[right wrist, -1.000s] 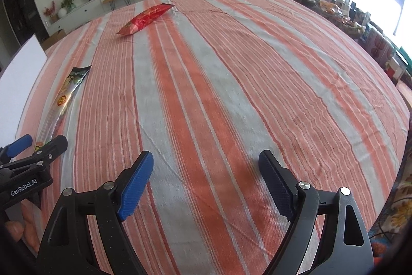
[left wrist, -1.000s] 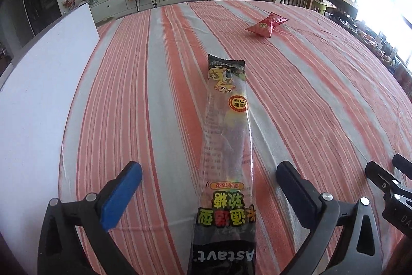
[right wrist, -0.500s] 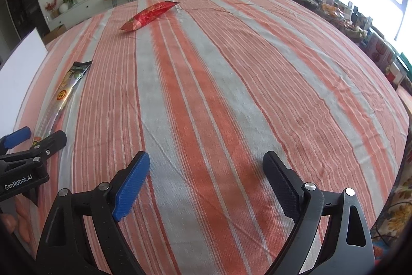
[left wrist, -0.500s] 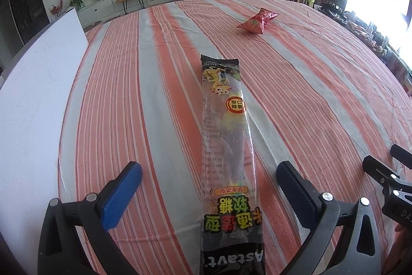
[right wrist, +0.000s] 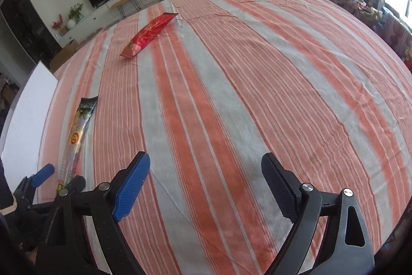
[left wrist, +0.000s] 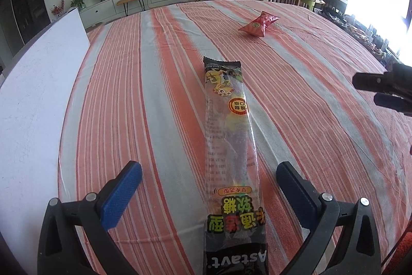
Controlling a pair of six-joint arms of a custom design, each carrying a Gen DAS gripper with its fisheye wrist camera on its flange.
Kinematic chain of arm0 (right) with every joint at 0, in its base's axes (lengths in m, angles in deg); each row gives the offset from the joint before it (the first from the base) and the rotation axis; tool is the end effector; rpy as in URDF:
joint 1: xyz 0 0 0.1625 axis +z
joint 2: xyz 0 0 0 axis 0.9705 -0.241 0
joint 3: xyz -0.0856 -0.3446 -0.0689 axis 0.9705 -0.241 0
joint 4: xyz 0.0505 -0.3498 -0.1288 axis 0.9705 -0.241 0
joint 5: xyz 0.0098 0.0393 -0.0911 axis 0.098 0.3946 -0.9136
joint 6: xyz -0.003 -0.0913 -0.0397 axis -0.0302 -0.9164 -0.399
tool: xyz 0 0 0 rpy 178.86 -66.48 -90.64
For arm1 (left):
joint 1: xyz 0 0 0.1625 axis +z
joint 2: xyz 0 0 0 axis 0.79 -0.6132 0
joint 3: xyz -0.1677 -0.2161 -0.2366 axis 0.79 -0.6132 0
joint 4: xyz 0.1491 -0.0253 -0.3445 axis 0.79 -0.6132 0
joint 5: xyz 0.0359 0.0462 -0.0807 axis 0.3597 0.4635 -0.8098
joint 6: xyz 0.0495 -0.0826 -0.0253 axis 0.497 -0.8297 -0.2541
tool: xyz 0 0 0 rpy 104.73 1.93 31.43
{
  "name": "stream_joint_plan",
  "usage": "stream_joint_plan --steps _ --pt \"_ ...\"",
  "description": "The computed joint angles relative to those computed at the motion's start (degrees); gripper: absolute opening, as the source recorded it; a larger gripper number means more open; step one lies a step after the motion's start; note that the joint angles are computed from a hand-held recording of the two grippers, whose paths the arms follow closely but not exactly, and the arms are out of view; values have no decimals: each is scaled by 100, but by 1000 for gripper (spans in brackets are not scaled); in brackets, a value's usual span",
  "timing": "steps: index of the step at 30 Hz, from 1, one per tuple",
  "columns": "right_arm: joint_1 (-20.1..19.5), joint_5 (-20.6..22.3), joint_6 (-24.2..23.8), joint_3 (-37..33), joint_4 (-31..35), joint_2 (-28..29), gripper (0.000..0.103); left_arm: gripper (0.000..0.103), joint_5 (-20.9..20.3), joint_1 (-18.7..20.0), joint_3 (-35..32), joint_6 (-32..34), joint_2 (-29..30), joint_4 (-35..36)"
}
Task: Organize snacks
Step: 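Grasp the red snack bar with the right gripper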
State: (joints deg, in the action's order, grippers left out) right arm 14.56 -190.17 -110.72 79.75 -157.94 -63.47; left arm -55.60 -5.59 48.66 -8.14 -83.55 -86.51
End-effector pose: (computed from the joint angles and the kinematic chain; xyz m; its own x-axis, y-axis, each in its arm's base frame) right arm 0.1040 -0.6286 0.1981 -0.8346 -0.2476 0.4921 -0.4193 0.8648 -0.2761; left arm -0.1839 -0.5140 0.0268 -0.6994 -0.2106 -0.6830 0.2824 0.7964 -0.5348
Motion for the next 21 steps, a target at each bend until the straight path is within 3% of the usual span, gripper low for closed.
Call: stream_joint_plan --steps 4,8,10,13,14,15,16,19,21 --pt "320 254 130 -1975 1239 1173 91 103 -4 2 4 7 0 -16" --pt "559 360 425 -3553 1788 2285 88 103 -6 5 15 17 -6 -32" --pt "664 213 619 -4227 2020 2791 88 103 -3 4 18 16 -7 -28" --pt "819 -381 771 -4979 2081 3440 87 103 -4 6 20 20 -9 -33" --pt "845 -544 792 -5159 2099 3599 82 103 -4 6 17 20 -7 -32" --pt "852 -641 826 -5318 2197 3722 68 103 -3 6 14 19 -5 -29" --pt "834 -686 899 -5474 2424 3806 48 103 -3 6 14 19 -5 -29" --pt "819 -777 760 -5283 2175 3733 26 103 -2 5 20 17 -8 -33" --pt "754 -615 718 -4805 1979 3393 25 103 -1 3 19 8 -8 -25"
